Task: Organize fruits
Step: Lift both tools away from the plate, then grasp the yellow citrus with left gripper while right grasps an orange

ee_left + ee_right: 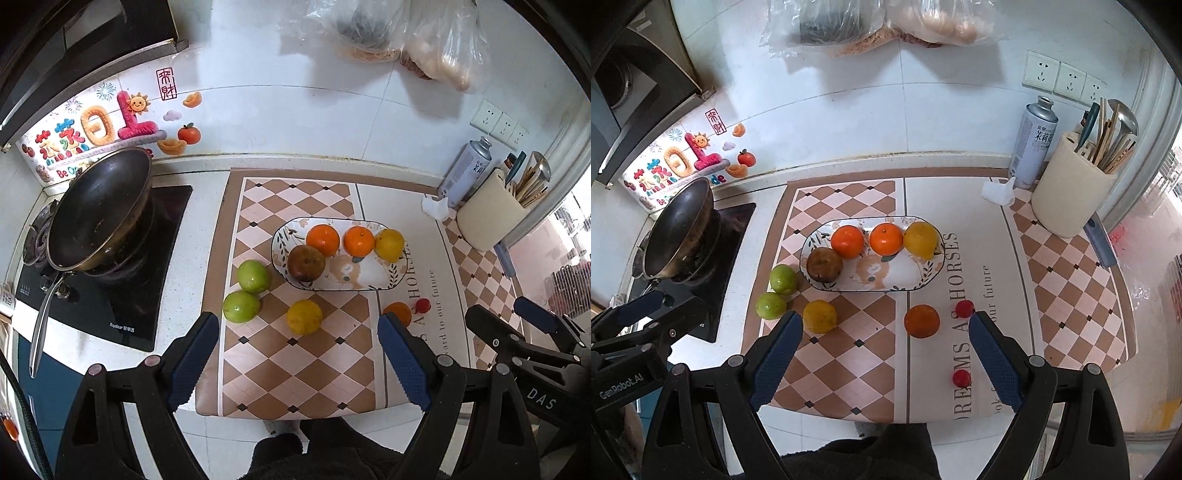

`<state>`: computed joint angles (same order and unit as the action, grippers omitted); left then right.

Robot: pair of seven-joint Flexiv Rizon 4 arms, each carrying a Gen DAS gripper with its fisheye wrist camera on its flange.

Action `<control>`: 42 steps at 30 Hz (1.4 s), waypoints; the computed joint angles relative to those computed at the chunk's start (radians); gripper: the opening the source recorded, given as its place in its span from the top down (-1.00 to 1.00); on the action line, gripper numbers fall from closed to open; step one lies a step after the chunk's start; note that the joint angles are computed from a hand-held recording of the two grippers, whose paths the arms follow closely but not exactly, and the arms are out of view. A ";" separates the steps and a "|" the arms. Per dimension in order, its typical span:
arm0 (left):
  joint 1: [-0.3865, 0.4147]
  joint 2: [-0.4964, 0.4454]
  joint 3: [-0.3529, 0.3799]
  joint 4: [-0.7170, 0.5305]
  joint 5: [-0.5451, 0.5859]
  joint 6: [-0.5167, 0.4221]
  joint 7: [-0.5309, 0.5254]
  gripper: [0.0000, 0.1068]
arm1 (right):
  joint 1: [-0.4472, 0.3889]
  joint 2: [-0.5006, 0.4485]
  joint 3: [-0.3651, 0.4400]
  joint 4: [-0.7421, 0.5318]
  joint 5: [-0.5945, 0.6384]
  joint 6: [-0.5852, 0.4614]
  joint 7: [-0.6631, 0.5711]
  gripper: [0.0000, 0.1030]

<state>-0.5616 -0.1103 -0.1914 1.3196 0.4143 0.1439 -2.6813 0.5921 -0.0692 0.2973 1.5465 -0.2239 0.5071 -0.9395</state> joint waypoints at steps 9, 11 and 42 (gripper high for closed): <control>0.009 -0.006 0.008 0.005 -0.008 -0.003 -0.020 -0.65 | -0.028 -0.025 -0.015 -0.011 0.100 0.009 -0.022 -0.82; 0.015 -0.010 0.013 0.009 -0.011 -0.009 -0.025 -0.65 | -0.039 -0.036 -0.022 -0.004 0.111 0.003 -0.019 -0.81; 0.101 -0.351 0.088 0.099 -0.429 0.116 0.196 -0.82 | -0.134 -0.394 -0.034 -0.099 0.346 -0.071 -0.224 -0.73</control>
